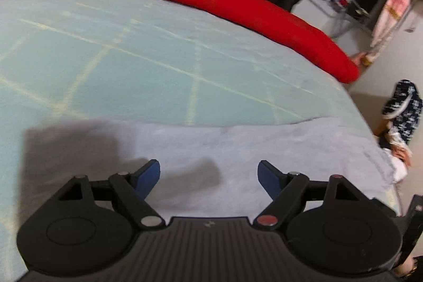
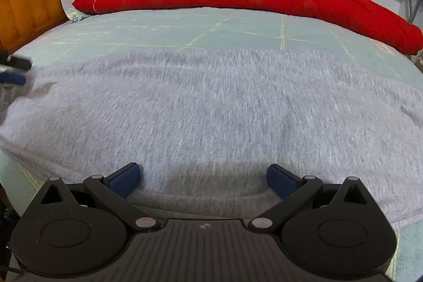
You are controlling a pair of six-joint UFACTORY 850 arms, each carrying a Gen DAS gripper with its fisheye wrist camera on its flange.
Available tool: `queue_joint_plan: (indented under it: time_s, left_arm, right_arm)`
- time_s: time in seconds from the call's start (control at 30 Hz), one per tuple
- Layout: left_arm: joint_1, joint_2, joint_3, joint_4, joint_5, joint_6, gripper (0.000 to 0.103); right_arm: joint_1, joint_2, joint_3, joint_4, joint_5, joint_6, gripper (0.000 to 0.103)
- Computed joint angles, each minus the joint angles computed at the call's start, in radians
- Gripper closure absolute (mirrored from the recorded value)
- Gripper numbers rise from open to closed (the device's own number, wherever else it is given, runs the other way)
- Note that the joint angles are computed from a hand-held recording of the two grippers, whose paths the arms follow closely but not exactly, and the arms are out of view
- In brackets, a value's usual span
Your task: Fold clothes
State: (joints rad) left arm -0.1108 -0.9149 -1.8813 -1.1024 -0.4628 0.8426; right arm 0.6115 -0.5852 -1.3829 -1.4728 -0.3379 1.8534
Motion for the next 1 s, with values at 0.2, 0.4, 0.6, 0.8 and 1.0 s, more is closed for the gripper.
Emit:
queue_joint_plan:
  time_s: [0.2,0.4,0.6,0.8,1.0]
  left_arm:
    - [-0.020,-0.163,-0.232,0.255,0.002,-0.304,0.023]
    - [-0.045,-0.097,-0.179,0.237,0.055,-0.264,0.023]
    - [-0.082,-0.142,-0.268,0.235,-0.089,-0.179,0.021]
    - [-0.114,-0.358,-0.589,0.611,-0.078,-0.580,0.022]
    - [-0.120,-0.246,-0.448,0.378,-0.034,-0.362,0.022]
  right_arm:
    - [-0.005,0.000,-0.002,0.008,0.010,-0.013,0.000]
    - [-0.008,0.006,-0.002,0.029,0.018,-0.042,0.000]
    - [-0.022,0.084,0.055,-0.004,0.107,0.042,0.000]
    - [-0.014,0.173,0.147,-0.305,0.097,0.366,0.000]
    - [-0.017,0.225,0.225,-0.557,0.065,0.642,0.000]
